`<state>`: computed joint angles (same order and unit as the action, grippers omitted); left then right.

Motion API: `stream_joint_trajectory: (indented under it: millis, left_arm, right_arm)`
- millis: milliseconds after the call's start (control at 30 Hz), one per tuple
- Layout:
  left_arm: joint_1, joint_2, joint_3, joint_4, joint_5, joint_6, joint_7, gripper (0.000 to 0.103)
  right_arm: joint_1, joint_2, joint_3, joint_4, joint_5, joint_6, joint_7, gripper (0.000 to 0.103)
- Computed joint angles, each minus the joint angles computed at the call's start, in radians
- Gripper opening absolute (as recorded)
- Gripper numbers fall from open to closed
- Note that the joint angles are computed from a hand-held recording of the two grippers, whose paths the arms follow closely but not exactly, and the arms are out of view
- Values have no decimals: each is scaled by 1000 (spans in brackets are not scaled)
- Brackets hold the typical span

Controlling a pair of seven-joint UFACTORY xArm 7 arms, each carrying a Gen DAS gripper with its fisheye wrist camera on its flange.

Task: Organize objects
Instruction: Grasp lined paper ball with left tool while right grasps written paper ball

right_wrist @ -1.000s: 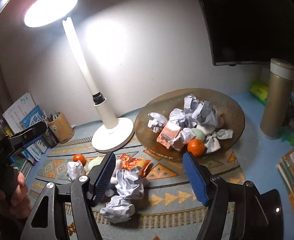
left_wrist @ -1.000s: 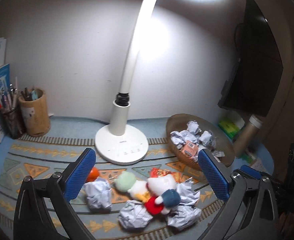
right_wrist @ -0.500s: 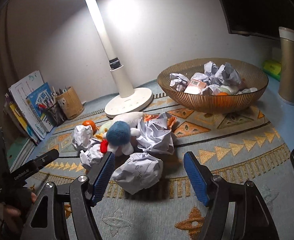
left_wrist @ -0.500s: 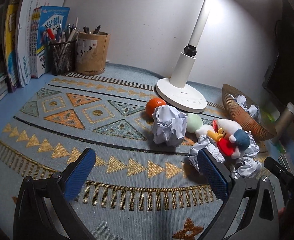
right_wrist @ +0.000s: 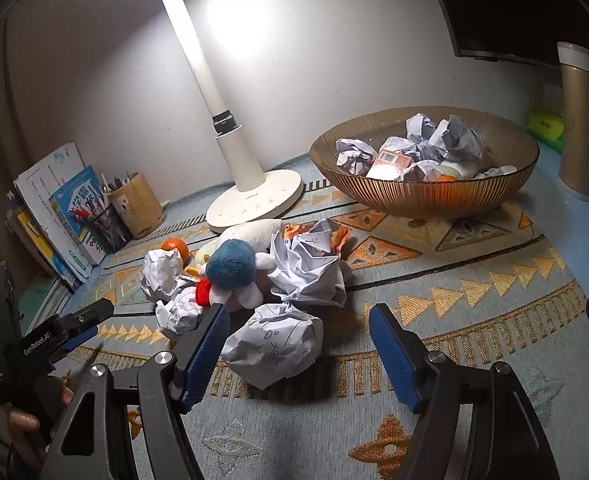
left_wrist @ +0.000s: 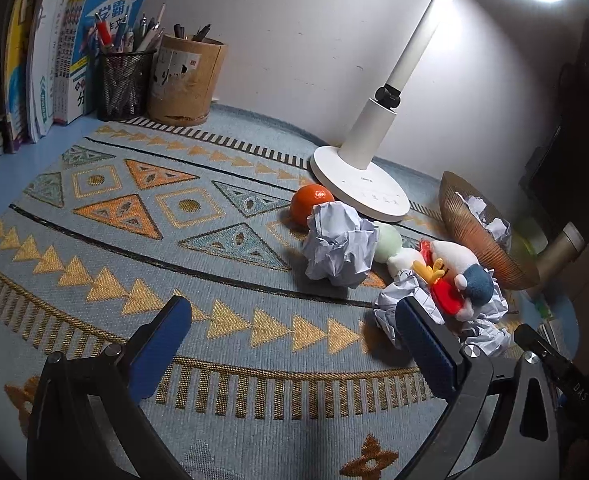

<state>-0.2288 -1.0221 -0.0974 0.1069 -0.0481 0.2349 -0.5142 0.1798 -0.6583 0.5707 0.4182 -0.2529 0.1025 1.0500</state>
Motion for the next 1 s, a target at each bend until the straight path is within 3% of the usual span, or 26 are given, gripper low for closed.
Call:
stream_joint_trajectory:
  millis: [100,167,300,400,500,600,633,667,733,833,900,1000]
  left_arm:
    - [-168,80,140,43,-19,-3,154,102]
    - [-233,142,178,92,-49,20,222,101]
    - [-284,260,187,182,-93,18,311,101]
    - [-289,360,159,216,-114,-22,360,99]
    - [-338,439,191,249,-183,-32,414,81]
    - [-354,445,197,253,-233,-57,456,78]
    - [-367,450,206,257,-250,-59,474,72]
    - [-359,460,195,264,-253,-52,481,58]
    - [-322,456,143,261,-240,-50,480,56]
    - [-304,416,110,239,-234,-50,474,55]
    - [-299,354,100,212,-236,-16,458,55]
    - [-289,176,79,133,-230,45,428,55]
  right_arm:
    - [26,34,-20,18,-7,11,-33,74]
    - [71,73,-60,29,-2,9,-76,75]
    - [45,76,-23,47,-19,42,-69,75]
    - [76,121,-54,70,-17,73,-96,76]
    - [93,166,-69,101,-25,110,-116,76]
    - [72,181,-38,128,-72,147,-98,76]
    - [60,185,-22,139,-94,165,-86,76]
    - [50,190,-7,152,-116,186,-72,72]
    - [70,211,-21,162,-136,188,-75,58]
    - [56,182,-8,151,-181,186,-19,55]
    - [124,159,-84,115,-131,142,-40,55]
    - [357,121,-300,38,41,55,-188,55]
